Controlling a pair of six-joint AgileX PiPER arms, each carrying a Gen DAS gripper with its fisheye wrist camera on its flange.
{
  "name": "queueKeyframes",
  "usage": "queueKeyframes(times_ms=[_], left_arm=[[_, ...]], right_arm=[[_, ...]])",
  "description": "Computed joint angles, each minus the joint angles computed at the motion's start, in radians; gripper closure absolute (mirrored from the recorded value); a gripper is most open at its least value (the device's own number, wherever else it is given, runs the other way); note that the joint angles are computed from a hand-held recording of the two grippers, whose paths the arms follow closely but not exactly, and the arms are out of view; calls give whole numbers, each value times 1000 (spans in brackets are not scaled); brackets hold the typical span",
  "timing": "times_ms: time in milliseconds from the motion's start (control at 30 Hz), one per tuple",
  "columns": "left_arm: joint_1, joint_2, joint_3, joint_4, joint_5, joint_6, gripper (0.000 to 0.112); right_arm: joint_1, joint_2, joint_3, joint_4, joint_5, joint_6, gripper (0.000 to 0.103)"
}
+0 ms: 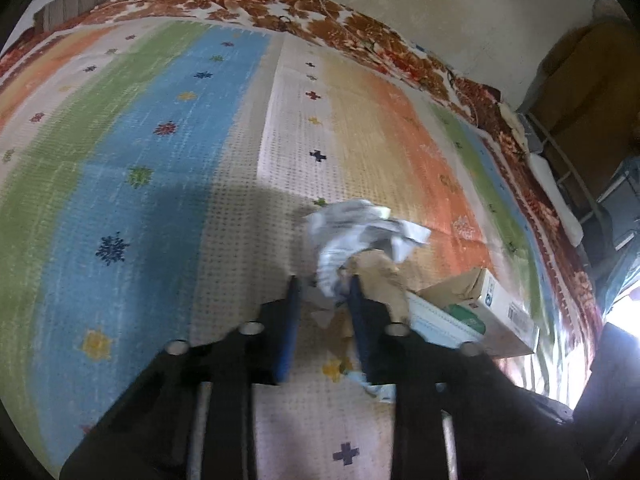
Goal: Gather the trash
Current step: 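Grasp the crumpled white tissue with left gripper while right gripper grasps the blue mask, then carry the tissue and blue mask back over the bin with both grippers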
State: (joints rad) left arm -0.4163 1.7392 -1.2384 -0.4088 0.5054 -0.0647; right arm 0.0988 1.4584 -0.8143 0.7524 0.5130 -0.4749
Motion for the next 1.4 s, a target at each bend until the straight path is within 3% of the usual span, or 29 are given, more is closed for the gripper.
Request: queueKeyframes(times_ms=[100,400,567,900,1167,1400], left_arm=[[-10,-11,1,62,-10,-63,103],[16,-102,-14,191,80,-178,105],[18,-163,-46,249,168,-234,105],[-68,-265,-40,358,269,-354,105],[-156,-381,9,466,315,-480,106],[-180,-484,62,439,341,-503,106]], right_arm=[[12,-7,-4,-39,-15,20,102],[12,-96,-26,-317,22,261,103],[-26,-154,-37,-401,95,331,103],[35,-309,-70,-574,237,473,103],[111,-439,-76,-641,336,566,103],[153,-546,-90,-676,425,619,103]])
